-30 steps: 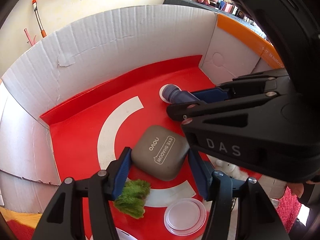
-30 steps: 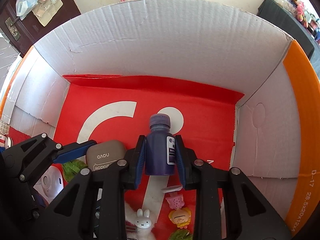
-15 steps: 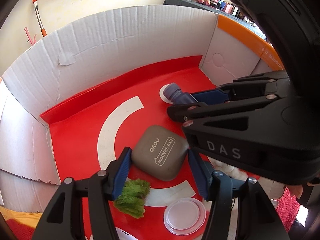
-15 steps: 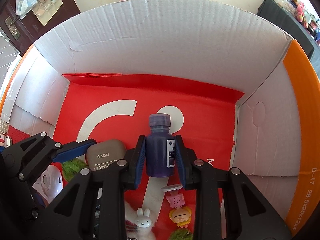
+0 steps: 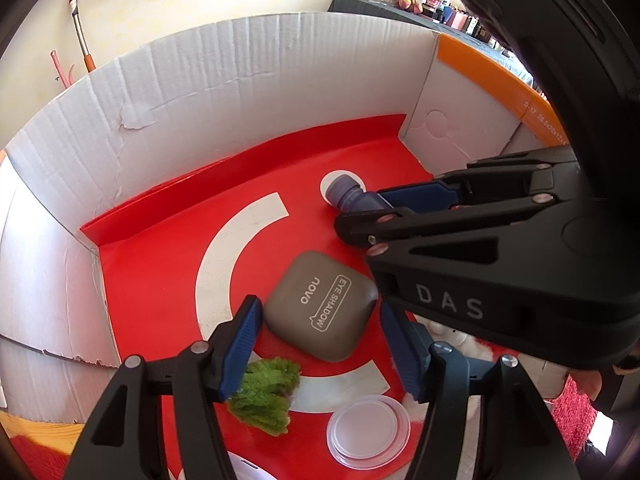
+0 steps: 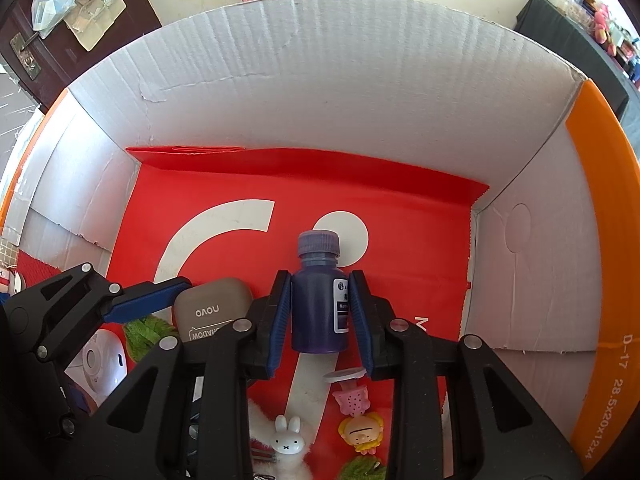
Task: Organize objects
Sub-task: 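Lower the grey case and purple bottle into the box with both tools, then open both tools, releasing the grey case and purple bottle onto the box floor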
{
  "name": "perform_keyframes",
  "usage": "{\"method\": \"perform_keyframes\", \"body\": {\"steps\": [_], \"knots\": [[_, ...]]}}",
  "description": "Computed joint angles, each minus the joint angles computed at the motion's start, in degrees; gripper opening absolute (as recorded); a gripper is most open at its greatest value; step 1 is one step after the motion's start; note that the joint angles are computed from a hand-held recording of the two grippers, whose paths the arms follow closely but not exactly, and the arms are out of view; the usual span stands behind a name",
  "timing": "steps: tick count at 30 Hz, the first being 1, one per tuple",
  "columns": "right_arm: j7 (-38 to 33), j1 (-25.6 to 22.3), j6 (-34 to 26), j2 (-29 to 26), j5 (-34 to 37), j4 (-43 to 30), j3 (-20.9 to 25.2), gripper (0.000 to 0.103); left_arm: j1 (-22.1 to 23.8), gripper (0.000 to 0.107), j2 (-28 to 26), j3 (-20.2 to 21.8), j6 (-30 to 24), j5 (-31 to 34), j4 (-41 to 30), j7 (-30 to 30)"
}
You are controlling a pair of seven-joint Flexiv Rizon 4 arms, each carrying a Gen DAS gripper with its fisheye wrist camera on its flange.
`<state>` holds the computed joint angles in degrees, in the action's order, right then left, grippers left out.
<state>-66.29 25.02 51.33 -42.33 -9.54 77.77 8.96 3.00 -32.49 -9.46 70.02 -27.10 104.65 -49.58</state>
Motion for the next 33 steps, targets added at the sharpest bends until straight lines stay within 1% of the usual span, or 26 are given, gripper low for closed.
{"method": "perform_keyframes", "body": {"steps": [6,11,25,26,27,28,29,30,31,32,33], "knots": [[-0.40,-0.21,0.00,0.31,0.01,0.39,-0.05,0.028,0.83,0.064,0.27,0.28,-1.37,-0.07,-0.78,0.70],[-0.72,-0.33,-0.53,-0.09,0.11,-0.51,0.05,0.029,0.64,0.064,0.28,0.43,-1.39,-0.19,-0.83,0.67],[-1.93,-1.58,0.06,1.51,0.91,1.21,0.26,0.031,0.59,0.064,0.09,0.42,-1.46,-0.57,-1.22,0.39],[-1.87,-1.54,0.36,1.94,0.89,1.95,0.23,0.031,1.19,0.064,-0.71,0.09,-0.94,-0.87,-1.36,1.20],[-1.03,-0.35,1.97,2.56,0.98,4.18,-0.48,0.032,1.13,0.064,-0.76,0.10,-0.90,-0.86,-1.44,1.09],[-0.77,-0.76,2.21,2.70,0.40,4.55,-0.06,0.041,1.08,0.064,-0.82,0.11,-0.96,-0.82,-1.56,0.99],[-0.69,-0.76,2.63,2.91,0.21,4.93,-0.17,0.058,1.02,0.064,-0.91,0.09,-0.87,-0.83,-1.70,0.87],[-0.40,-0.59,3.17,3.05,-0.19,5.17,-0.40,0.062,0.94,0.064,-0.98,0.11,-0.74,-0.82,-1.79,0.68],[0.01,-0.26,4.13,3.35,-0.81,5.91,-0.78,0.063,0.89,0.064,-1.06,0.08,-0.76,-0.81,-1.94,0.53],[1.42,1.47,5.45,3.47,-1.75,7.06,-2.08,0.063,0.80,0.064,-1.13,0.13,-0.87,-0.72,-2.11,0.34],[2.56,2.08,5.90,5.19,-1.47,9.81,-1.51,0.063,0.64,0.064,-1.21,0.25,-0.90,-0.57,-2.29,0.07]]}}
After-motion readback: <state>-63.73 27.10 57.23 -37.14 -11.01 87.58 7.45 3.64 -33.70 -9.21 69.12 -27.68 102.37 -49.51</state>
